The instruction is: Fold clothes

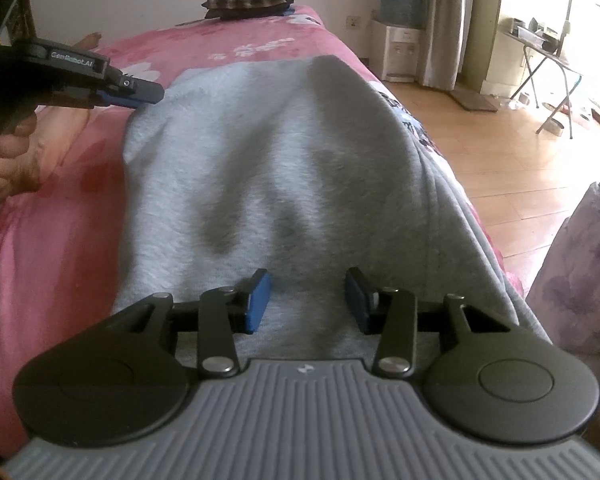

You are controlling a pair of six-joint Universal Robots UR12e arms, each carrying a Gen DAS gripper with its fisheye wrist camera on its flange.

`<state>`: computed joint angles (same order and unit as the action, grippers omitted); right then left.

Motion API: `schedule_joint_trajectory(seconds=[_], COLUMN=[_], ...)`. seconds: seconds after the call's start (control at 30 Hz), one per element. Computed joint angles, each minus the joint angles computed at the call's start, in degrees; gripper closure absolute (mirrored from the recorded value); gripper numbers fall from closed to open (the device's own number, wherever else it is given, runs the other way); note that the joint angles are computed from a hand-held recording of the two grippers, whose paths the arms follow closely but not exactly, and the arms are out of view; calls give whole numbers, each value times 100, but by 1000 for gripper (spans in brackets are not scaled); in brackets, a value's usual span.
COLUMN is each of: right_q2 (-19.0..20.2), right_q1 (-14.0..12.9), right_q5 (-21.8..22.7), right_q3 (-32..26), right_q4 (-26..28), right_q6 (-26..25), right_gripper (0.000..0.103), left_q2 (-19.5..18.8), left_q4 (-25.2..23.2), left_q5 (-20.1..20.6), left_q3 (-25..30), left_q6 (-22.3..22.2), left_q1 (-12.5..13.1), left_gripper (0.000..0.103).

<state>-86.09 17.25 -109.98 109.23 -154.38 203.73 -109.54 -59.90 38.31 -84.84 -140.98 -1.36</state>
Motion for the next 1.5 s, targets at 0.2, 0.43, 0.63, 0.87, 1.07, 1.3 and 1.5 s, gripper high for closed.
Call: schedule_joint_trajectory(seconds=[0.2, 0.43, 0.63, 0.87, 1.07, 1.3, 1.5], right_q2=[3, 7, 18, 26, 29, 37, 24], right_q1=[-3, -4, -2, 1, -1, 8, 12], right_q5=[-1, 6, 8, 19, 29, 18, 15], right_q3=[7, 31, 43, 52, 46, 29, 50], right_q4=[-25, -87, -146, -193, -195, -178, -199], right_q6=[10, 27, 49, 52, 45, 41, 27], right_gripper=[61, 61, 59, 57, 55, 55, 54], left_q2=[-172, -640, -930, -997, -967, -978, -819], left_q4=[-356, -1782, -1864, -1643, -1368, -1554, -1068], left_q5=[-122, -719, -1077, -1011, -865, -686, -397], left_q3=[204, 813, 1027, 1011, 972, 1096, 948], left_q6=[-736, -1755, -2790, -3149, -3299, -2995, -2800], left_q1=[57, 143, 148, 137, 133, 67, 57], left_gripper=[75, 74, 77, 90, 91, 89, 101])
